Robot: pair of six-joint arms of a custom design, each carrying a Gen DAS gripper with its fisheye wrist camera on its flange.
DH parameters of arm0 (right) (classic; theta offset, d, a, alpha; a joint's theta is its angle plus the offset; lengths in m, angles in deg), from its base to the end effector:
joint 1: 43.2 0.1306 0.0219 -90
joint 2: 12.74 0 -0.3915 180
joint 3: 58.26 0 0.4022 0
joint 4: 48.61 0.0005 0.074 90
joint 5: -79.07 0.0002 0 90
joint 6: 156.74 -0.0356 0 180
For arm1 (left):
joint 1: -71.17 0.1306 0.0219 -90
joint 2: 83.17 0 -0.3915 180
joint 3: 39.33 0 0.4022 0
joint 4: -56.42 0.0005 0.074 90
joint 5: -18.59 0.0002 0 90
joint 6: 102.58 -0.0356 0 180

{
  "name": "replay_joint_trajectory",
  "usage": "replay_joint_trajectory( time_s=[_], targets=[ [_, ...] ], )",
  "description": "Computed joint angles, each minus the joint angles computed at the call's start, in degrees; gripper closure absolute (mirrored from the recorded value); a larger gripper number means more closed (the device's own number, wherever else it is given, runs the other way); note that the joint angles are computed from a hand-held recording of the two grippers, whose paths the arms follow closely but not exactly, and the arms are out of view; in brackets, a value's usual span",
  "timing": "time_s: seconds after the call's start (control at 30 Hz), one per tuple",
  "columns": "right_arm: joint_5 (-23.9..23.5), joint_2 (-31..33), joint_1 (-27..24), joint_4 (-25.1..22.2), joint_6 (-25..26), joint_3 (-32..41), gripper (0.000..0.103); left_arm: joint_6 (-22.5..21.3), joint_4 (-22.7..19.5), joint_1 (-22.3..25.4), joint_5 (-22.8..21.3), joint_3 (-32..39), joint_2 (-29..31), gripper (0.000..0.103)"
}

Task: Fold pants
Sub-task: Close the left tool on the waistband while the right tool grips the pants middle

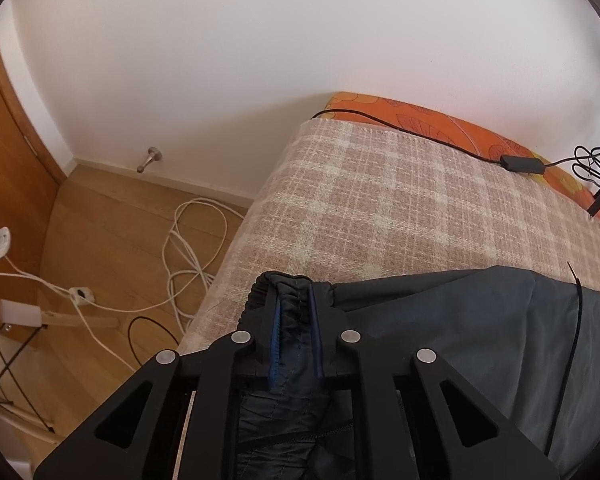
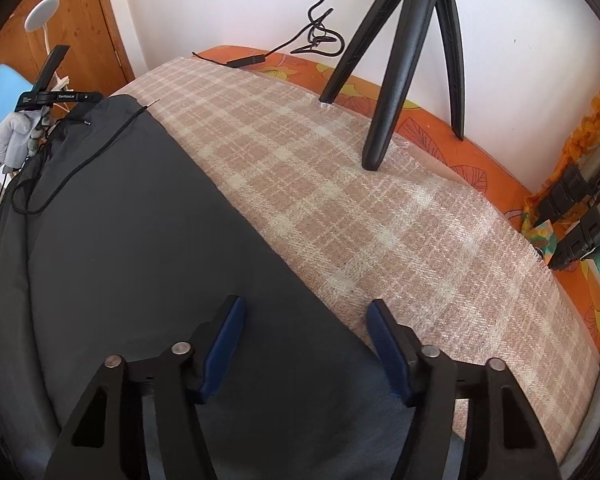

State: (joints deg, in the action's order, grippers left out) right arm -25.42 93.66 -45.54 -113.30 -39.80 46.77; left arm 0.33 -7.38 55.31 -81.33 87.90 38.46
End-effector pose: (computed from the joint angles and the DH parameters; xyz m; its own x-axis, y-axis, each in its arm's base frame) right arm 0.5782 -0.0152 0.3973 -0.7861 -0.4069 -0.4654 -0.4689 0.8830 0.0200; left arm 0.6603 -0.1817 0.4104 -0.8375 0.0091 -0.5463 -0.0054 0.9997 0.0250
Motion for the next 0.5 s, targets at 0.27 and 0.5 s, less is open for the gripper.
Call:
replay_joint_trajectory(
  time_s=[0.27, 0.5],
  targets=[
    [3.16, -4.58, 2.43, 1.78, 0.40, -4.40, 0.103, 0.66, 2.29, -0.65, -0.65, -2.24, -2.63, 0.097],
    [4.98, -9.65, 2.37, 5.16, -0.83, -5.29, 0.103, 1.40, 2.89, -0.69, 0.08, -0.84, -4.11, 0.097]
  ],
)
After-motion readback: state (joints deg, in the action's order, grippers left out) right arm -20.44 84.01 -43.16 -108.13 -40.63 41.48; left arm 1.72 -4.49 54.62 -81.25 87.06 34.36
